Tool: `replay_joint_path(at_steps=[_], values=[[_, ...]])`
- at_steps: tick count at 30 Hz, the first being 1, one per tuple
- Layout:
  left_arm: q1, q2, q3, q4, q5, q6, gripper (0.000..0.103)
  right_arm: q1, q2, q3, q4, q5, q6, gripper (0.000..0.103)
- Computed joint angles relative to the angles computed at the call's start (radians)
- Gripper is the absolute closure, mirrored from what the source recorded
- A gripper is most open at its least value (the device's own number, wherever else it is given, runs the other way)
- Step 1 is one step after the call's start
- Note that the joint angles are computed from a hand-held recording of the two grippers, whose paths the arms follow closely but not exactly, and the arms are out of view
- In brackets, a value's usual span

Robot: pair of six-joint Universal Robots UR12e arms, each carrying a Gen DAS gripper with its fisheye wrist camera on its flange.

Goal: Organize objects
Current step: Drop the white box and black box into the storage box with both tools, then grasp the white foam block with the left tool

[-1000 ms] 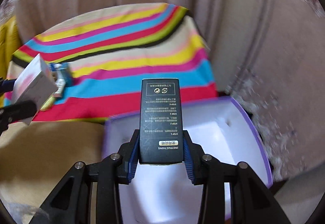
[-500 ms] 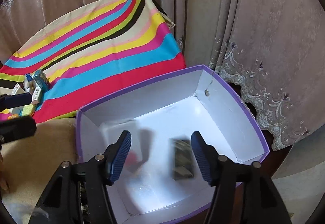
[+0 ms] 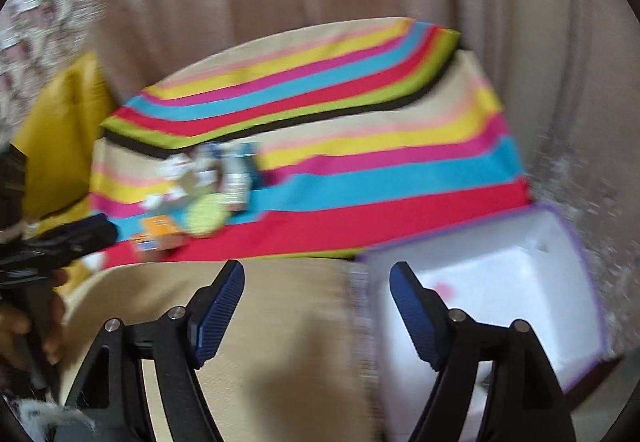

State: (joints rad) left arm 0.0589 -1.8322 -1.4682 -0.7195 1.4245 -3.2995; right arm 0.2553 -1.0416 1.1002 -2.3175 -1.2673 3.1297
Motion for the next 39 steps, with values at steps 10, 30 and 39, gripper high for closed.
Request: replay_joint_path(at_steps=[10, 30, 39], values=[[0.136, 0.117, -0.186, 0.011, 0.060, -0.053, 0.008, 0.078, 0.092, -0.158, 0.170, 0.152, -0.156, 0.026], [0.197, 0.000, -0.087, -0.226, 0.137, 0.155, 0.037, 0.100, 0.301, -0.542, 0.253, 0.022, -0.154, 0.013], [0.146, 0.004, -0.046, -0.062, 0.003, 0.098, 0.038, 0.107, 0.344, -0.543, 0.305, -0.093, -0.217, 0.013]])
